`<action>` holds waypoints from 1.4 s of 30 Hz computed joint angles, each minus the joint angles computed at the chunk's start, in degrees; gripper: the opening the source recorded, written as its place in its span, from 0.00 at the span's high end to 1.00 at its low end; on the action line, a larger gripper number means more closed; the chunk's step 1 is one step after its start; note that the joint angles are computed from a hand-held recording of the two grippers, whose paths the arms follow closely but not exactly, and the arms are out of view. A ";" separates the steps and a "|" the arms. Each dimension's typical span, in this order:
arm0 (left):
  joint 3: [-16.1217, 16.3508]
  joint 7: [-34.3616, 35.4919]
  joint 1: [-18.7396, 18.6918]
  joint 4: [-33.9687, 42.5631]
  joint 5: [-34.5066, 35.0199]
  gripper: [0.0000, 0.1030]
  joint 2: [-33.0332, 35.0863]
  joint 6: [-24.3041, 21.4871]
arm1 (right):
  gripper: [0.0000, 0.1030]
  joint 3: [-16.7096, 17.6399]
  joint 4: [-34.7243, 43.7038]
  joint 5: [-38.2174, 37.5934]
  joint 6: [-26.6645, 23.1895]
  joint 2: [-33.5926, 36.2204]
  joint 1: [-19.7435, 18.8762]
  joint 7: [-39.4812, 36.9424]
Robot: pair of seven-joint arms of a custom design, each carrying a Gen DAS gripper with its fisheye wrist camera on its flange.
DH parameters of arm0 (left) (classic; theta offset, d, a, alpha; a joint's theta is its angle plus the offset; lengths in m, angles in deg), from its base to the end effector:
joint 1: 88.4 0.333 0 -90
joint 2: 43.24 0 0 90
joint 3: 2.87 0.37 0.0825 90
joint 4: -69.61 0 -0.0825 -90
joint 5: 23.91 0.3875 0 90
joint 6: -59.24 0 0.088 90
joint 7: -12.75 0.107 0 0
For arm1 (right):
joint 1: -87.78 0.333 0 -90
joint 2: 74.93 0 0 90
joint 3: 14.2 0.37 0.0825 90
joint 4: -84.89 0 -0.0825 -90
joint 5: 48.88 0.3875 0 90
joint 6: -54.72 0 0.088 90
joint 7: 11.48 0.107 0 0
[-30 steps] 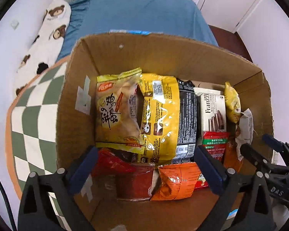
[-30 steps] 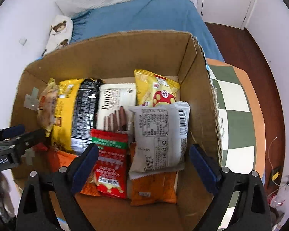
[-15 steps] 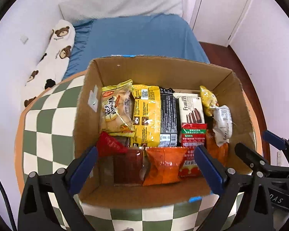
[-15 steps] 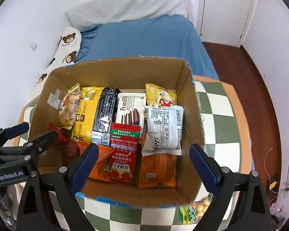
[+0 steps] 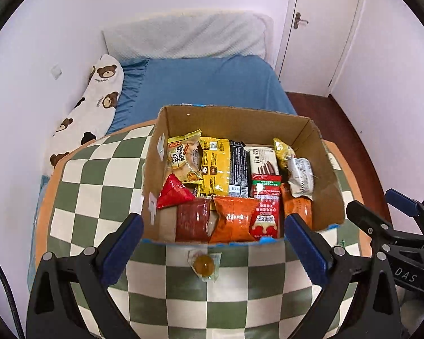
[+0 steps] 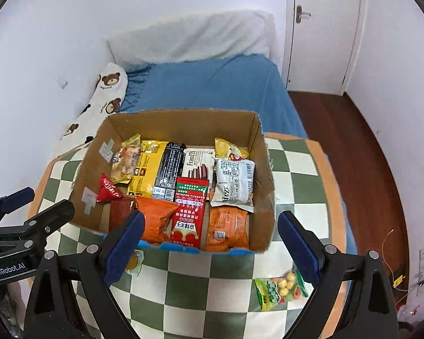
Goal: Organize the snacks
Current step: 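Lift both tools out of the box back toward the mat, then grasp the egg-yolk pastry with the left tool while the right tool grasps the watermelon candy bag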
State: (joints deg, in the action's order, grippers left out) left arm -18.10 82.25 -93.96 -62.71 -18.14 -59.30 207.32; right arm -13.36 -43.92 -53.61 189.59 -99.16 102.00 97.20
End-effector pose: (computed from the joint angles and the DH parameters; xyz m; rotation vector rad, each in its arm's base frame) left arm 0.4574 -0.1884 0.5640 -1.8380 2.0037 -0.6040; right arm 0.4337 0.1168 0.6386 -1.8752 1.9139 -0.4370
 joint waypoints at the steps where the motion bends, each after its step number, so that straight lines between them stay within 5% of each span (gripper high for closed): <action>1: 0.04 -0.04 -0.11 -0.64 -0.11 0.01 -1.12 0.09 | 0.06 0.24 -0.45 -0.11 -0.04 -1.04 0.01 0.24; 14: -2.47 -2.20 1.35 -6.59 -1.51 0.01 -11.05 1.92 | 0.06 2.27 -4.86 -2.85 0.59 -10.86 1.26 5.43; 24: -6.25 -7.95 4.42 -8.58 3.83 0.01 -6.78 0.09 | 0.06 -3.41 -12.82 1.69 -1.43 -13.31 -0.29 6.24; 30: -4.92 -11.85 2.24 -9.29 6.51 0.01 0.22 -2.60 | 0.25 -7.85 -17.57 3.72 -1.91 -8.38 -3.68 2.20; 37: -0.36 -12.66 -1.30 -9.74 2.99 0.01 5.49 -4.93 | 0.25 -13.76 -21.11 19.60 -0.58 0.09 -8.79 2.72; 42: 1.46 -12.46 -1.95 -10.10 -0.03 0.01 6.84 -5.16 | 0.23 -11.69 -22.64 22.72 1.25 2.40 -11.89 5.99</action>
State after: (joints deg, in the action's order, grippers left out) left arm -16.65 69.79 -95.91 -72.82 -18.17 -52.47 202.16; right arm -25.04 -66.56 -30.89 190.85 -96.76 90.11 103.19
